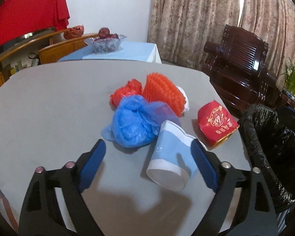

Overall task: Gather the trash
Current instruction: 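Move both tools back to the trash on the table, then grasp the white-blue paper cup with the left gripper while the right grasps the red printed cup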

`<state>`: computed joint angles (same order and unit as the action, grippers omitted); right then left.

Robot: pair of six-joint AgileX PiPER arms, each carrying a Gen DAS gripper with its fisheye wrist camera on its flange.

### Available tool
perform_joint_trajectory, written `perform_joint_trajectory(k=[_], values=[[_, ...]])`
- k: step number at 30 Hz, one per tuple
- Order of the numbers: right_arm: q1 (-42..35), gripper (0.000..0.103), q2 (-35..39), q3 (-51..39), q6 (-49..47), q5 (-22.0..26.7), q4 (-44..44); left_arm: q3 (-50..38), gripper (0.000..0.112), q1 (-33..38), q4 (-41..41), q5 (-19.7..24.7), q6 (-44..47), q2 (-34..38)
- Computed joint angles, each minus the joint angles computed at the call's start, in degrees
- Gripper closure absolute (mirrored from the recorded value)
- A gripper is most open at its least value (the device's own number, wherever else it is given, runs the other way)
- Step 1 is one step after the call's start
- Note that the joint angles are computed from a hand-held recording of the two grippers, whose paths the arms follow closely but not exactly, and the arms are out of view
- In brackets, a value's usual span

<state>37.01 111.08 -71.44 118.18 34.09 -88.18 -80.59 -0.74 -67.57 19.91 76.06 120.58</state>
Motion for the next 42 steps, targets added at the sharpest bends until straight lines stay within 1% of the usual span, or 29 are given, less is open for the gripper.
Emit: perform_joint_trajectory(k=[2, 3, 6, 8, 15, 18, 20, 21, 23, 25, 28, 32, 35, 38, 41, 42], values=[[-0.03, 0.006, 0.53, -0.27, -0.29, -0.25, 0.23, -1.04, 0.032, -0.22, 2.30, 0.69, -2.50, 0.98], [-0.06, 0.006, 0.73, -0.30, -0.35, -0.42, 0.36, -2.42, 0.034, -0.22, 5.23, 1.88, -5.64, 1.90], [-0.20, 0.006, 1.43, -0.54, -0.38, -0.87, 0.62, -4.28, 0.036, -0.40, 8.74, 4.00, -9.77, 3.53], [-0.30, 0.006, 1.42, -0.27, -0.05, -1.09, 0.39, -5.43, 0.039, -0.26, 9.86, 5.98, -11.05, 4.60], [-0.52, 0.006, 1.88, -0.18, 0.52, -1.52, 0.24, -10.18, 0.039, 0.26, 12.01, 13.29, -16.67, 7.99], [-0.46, 0.006, 1.99, -0.24, 0.61, -1.38, 0.11, -10.89, 0.049, 0.00, 12.04, 14.89, -17.24, 8.69], [-0.57, 0.006, 2.12, -0.29, 0.79, -1.43, -0.18, -9.52, 0.054, -0.24, 10.14, 14.19, -15.22, 8.15], [-0.53, 0.006, 2.15, -0.30, 0.83, -1.37, -0.17, -9.10, 0.063, -0.17, 9.51, 14.18, -14.72, 7.94], [-0.55, 0.006, 2.20, -0.36, 0.71, -1.28, -0.08, -8.36, 0.065, 0.07, 8.04, 14.23, -13.76, 7.41], [-0.58, 0.006, 2.16, -0.48, 0.54, -1.24, -0.09, -6.37, 0.069, -0.08, 5.51, 12.96, -10.44, 5.98], [-0.50, 0.006, 2.29, -1.26, -0.60, -1.05, 0.42, -2.76, 0.070, -0.50, 0.42, 10.12, -4.03, 3.34], [-0.53, 0.006, 2.51, -2.98, -2.58, -1.19, 1.28, 0.38, 0.070, 0.41, -5.02, 9.08, 1.28, 0.15], [-0.53, 0.007, 3.56, -5.87, -5.37, -1.23, 2.60, 3.72, 0.070, 1.19, -12.69, 6.58, 9.85, -3.21], [-0.71, 0.007, 5.44, -9.70, -8.29, -1.81, 4.25, 4.65, 0.070, 2.36, -18.49, 5.18, 15.87, -4.74], [-1.26, 0.007, 8.24, -14.81, -12.24, -3.53, 7.47, 5.76, 0.070, 2.77, -28.13, 1.72, 25.37, -6.34], [-1.49, 0.007, 9.61, -17.20, -14.01, -4.24, 8.95, 5.97, 0.070, 2.92, -30.41, 1.17, 27.55, -6.68]])
